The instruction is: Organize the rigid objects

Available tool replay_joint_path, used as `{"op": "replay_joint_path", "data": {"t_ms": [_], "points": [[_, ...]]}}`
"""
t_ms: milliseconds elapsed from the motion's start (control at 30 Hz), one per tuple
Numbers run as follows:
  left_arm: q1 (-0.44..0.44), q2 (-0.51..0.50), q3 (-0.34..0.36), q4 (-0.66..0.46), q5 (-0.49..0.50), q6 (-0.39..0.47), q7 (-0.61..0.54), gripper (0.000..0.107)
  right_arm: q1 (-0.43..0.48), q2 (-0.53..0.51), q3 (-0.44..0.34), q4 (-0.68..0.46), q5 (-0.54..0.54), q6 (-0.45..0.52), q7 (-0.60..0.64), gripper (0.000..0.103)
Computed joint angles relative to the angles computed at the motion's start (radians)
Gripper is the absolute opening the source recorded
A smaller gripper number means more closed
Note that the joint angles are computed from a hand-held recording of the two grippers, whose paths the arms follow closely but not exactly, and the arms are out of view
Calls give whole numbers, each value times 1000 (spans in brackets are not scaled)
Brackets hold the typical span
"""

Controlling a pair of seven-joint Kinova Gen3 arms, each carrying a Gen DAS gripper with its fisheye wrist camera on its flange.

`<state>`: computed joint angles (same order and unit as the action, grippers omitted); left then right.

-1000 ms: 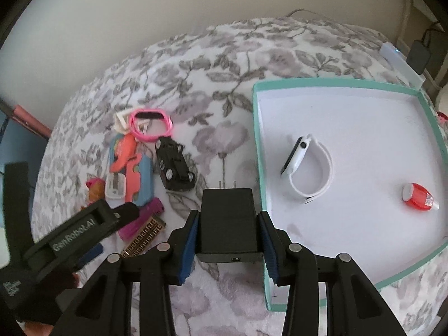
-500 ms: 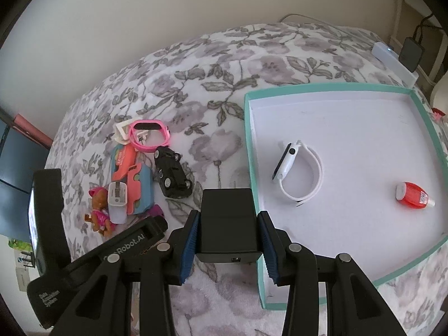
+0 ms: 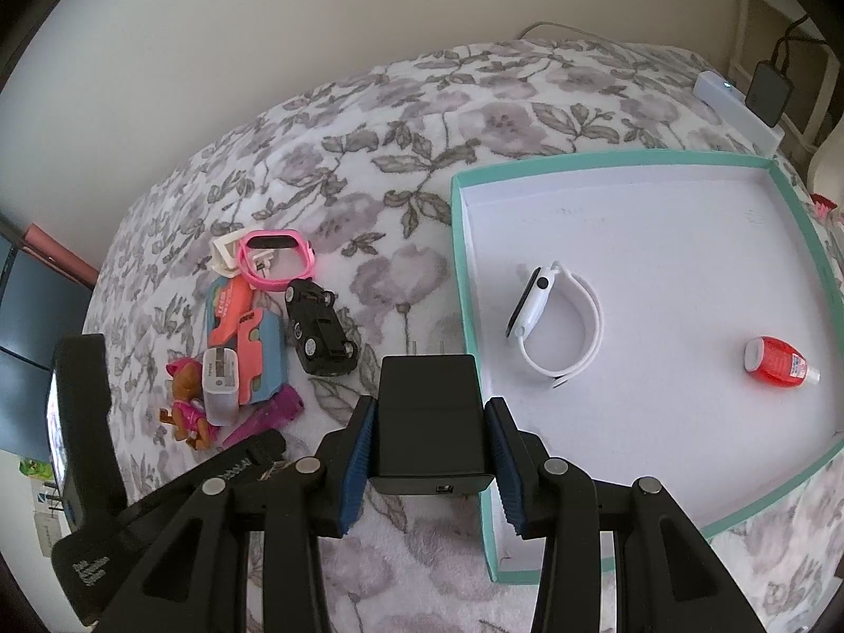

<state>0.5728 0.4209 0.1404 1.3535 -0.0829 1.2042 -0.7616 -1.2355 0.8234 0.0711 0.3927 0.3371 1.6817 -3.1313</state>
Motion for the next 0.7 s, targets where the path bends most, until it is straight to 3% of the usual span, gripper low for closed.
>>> {"op": "replay_joint_path", "data": {"t_ms": [167,233,300,333,467,567,700], "points": [[-83,-42,9,76,96,-81,-49,45,1,2,-2,-3,-1,1,0,44],[-108,-54,13,99,125,-107,-71,50,1,10,0,-21,-2,14,8,44],[-115,-57,12,107,133,-117,-75,84,0,11,3,-24,-2,18,10,44],[-120,-63,10,109,133,-116,-79,89,-2,9,5,-24,0,20,11,44],[-103,-90,-2,113,88,-103,-47,91,-7,-13,9,13,8,-1,-1,44],[-88,-99,-6,113,49,-58,-10,100,-7,-38,1,58,14,-34,-17,44],[-116,-122,1,159,79,-70,-8,101,-6,-69,-11,118,24,-82,-38,44]]}}
